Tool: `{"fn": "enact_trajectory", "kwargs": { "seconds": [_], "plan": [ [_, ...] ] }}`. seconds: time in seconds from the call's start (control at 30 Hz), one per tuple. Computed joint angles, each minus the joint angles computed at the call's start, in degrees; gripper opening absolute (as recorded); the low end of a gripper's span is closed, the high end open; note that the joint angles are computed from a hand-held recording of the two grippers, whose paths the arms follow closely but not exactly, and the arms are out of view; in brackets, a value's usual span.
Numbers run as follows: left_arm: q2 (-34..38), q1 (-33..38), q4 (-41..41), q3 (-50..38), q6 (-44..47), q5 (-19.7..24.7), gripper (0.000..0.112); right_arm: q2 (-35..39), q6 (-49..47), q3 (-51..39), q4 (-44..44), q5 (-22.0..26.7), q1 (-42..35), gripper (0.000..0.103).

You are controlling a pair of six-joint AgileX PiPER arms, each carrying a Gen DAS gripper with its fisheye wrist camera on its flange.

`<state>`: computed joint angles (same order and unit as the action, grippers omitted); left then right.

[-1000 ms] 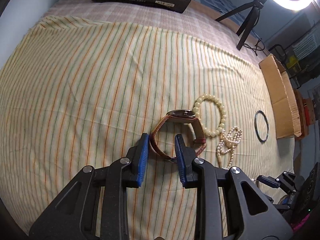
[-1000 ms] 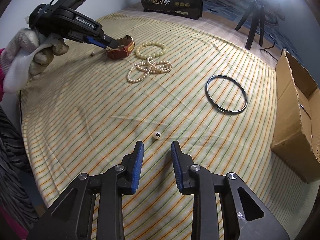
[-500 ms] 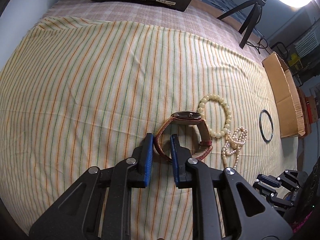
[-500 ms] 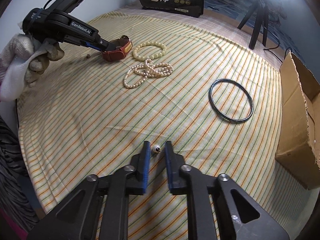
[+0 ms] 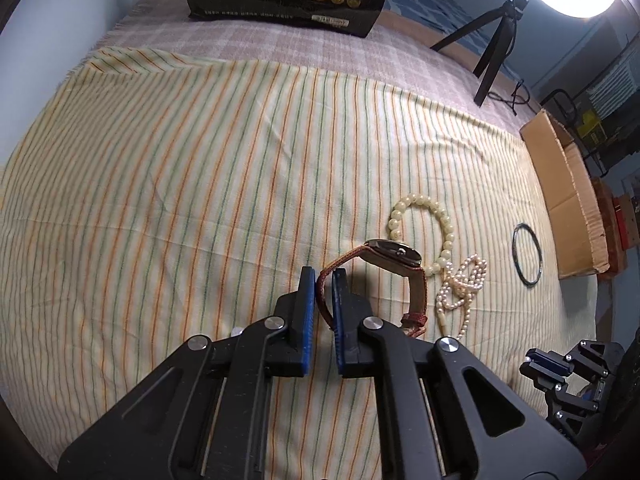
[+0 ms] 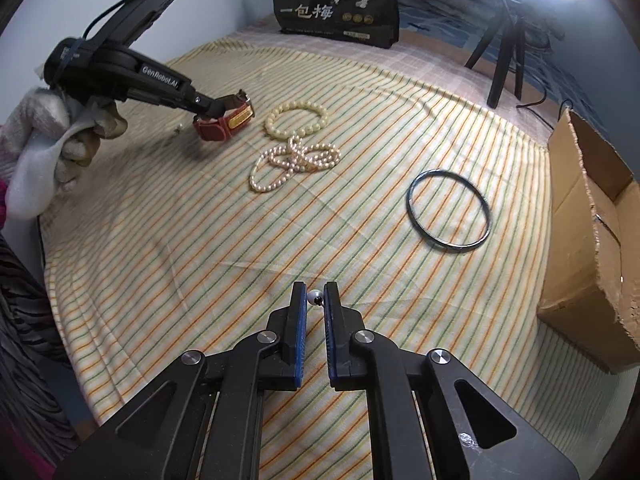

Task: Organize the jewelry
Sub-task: 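Grasp the brown leather watch with left tool while right tool grasps the small pearl bead, then carry the watch and pearl bead over the cardboard box with both tools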

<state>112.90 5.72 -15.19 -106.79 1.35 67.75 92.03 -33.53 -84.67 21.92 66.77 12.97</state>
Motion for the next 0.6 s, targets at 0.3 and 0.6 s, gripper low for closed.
{"fn": "enact_trajectory", "kwargs": {
  "seconds": [0.3,0.6],
  "plan": [
    [-3.6,0.7,-3.3,-0.1,-0.1,-0.9,0.006,-1.2,-0.5,-1.4,1.7,0.3,-2.2,0.007],
    [-4.6,-1.9,-4.7,-2.9,-0.9,-0.2,0.006,-2.2,-0.7,-4.5,3.6,1.9,-6.1,0.007]
  ]
}}
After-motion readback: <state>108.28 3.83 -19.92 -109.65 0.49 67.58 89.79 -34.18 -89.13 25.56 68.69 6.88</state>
